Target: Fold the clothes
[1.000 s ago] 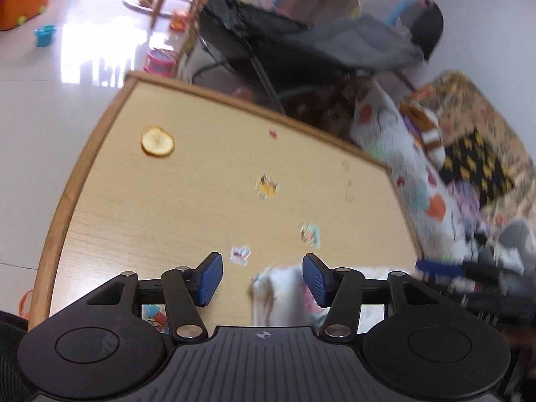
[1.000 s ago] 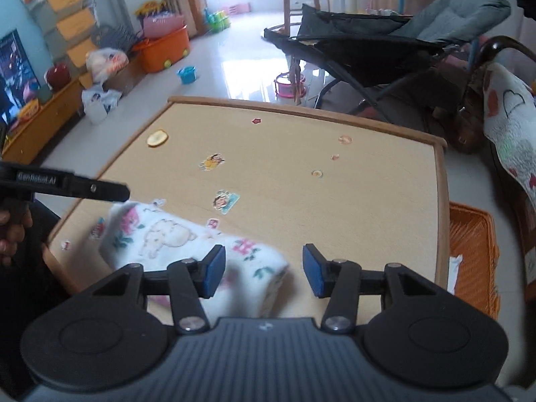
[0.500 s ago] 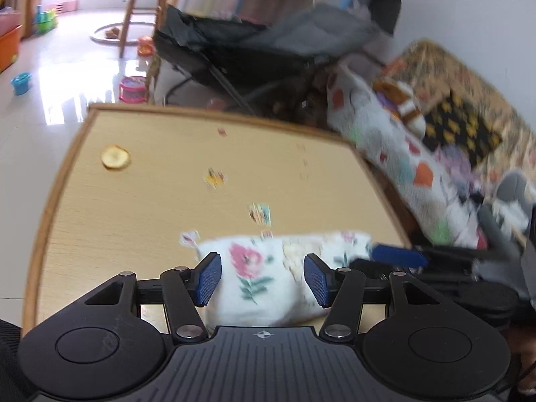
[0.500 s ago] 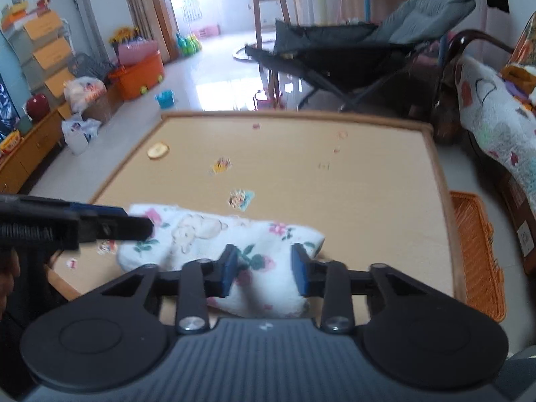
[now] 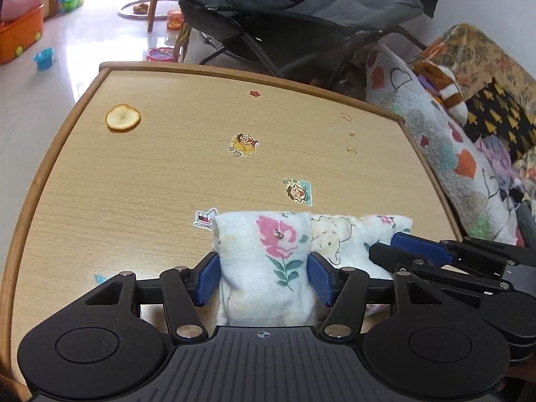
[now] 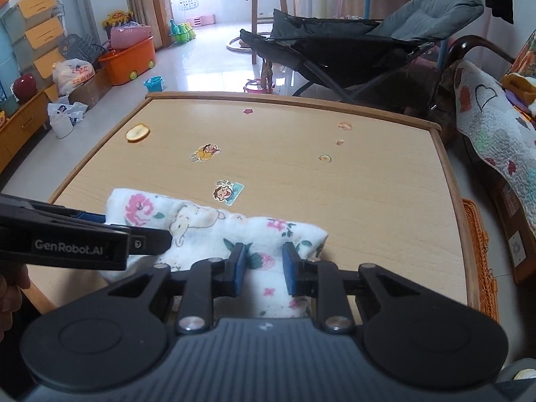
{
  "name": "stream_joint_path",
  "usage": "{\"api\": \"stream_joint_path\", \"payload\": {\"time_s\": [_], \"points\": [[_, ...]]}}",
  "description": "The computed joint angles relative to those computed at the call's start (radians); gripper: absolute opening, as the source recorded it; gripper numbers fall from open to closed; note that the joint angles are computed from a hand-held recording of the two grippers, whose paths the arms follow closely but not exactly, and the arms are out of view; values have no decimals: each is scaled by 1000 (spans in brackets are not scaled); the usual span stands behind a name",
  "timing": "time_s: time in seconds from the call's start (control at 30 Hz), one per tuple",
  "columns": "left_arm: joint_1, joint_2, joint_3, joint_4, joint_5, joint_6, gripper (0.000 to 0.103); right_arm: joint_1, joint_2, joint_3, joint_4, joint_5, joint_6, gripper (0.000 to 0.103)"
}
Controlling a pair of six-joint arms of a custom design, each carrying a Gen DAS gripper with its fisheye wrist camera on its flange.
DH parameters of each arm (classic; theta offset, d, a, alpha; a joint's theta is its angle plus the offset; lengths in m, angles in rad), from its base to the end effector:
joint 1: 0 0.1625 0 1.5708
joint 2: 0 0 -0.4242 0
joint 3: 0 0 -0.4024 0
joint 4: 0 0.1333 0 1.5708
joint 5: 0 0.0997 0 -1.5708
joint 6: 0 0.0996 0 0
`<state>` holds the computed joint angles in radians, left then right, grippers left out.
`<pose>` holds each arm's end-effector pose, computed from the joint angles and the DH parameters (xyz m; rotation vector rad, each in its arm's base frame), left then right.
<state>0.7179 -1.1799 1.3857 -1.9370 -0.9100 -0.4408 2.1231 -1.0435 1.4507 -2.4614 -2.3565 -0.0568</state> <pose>-0.3741 -0.5849 0.4108 0.4650 2.5777 -0.7091 0.4228 -0.5663 0.3537 0.4805 -2.3372 0.8085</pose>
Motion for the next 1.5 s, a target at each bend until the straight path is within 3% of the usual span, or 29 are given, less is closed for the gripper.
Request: {"api": "stream_joint_path", "payload": {"time_s": [0.13, 0.23, 0.37, 0.47, 0.63, 0.8, 1.07, 1.33, 1.4, 1.5], "points": [[8, -8, 11, -32, -15, -22, 61, -1, -10, 23, -52, 12, 1, 24], [15, -32, 30, -65, -35, -106, 62, 0, -34, 59, -160, 50, -15, 31], [-3, -74, 82, -139, 18, -151, 62, 20, -47, 86, -312, 43, -76, 47], [-22, -96, 115, -176, 73, -185, 62, 27, -55, 93, -306, -13, 17, 53], [-37, -109, 144, -157, 83, -254, 65, 12, -76, 116, -176, -39, 170, 53], [-38, -91, 154, -133, 81, -250, 66, 4, -70, 108, -98, -51, 251, 53], [-34, -70, 174, -194, 112, -163, 70, -5, -72, 126, -110, -30, 268, 53], [-24, -47, 155, -219, 67, -102, 68, -9, -64, 120, -105, -27, 273, 52], [-22, -42, 151, -223, 57, -100, 67, -10, -65, 120, -105, -18, 279, 49], [-18, -38, 151, -233, 37, -100, 61, -15, -70, 122, -109, 17, 284, 34]]}}
